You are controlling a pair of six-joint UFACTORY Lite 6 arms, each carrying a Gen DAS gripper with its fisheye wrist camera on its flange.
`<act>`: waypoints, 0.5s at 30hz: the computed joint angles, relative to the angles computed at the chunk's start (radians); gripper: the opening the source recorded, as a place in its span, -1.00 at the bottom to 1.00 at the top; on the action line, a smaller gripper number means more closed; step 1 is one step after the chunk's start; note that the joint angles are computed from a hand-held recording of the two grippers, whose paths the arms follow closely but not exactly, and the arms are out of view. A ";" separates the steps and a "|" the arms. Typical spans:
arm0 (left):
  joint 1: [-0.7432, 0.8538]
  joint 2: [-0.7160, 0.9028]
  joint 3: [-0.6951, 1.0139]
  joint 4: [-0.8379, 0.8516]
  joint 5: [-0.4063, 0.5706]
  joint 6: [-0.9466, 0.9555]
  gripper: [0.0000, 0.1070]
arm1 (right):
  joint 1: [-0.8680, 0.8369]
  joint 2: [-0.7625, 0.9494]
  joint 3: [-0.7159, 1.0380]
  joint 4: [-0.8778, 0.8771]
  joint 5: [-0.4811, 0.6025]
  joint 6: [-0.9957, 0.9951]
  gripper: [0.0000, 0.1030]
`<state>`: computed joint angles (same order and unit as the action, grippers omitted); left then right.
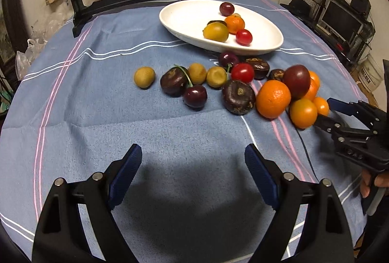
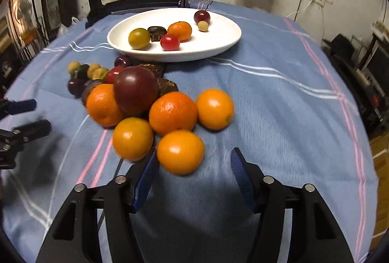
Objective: Organize fruits
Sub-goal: 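Grasp a mandarin orange with the right tool while the left tool grasps a stemmed dark cherry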
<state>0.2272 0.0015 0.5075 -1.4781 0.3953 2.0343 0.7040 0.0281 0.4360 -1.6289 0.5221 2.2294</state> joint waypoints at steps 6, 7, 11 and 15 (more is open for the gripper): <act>-0.083 0.079 0.084 -0.034 -0.054 -0.042 0.51 | -0.025 -0.094 -0.062 -0.074 -0.058 0.066 -0.25; -0.099 0.094 0.096 -0.034 -0.066 -0.054 0.47 | -0.030 -0.120 -0.080 -0.092 -0.064 0.086 -0.25; -0.126 0.205 0.192 0.104 -0.065 -0.239 -0.01 | -0.053 -0.156 -0.117 -0.168 -0.092 0.167 -0.25; -0.157 0.251 0.258 0.135 -0.088 -0.354 -0.01 | -0.083 -0.179 -0.138 -0.280 -0.138 0.264 -0.25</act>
<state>0.0704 0.2528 0.7658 -1.3430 0.3073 1.6803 0.6214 -0.1508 0.2976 -1.9094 0.3842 2.4936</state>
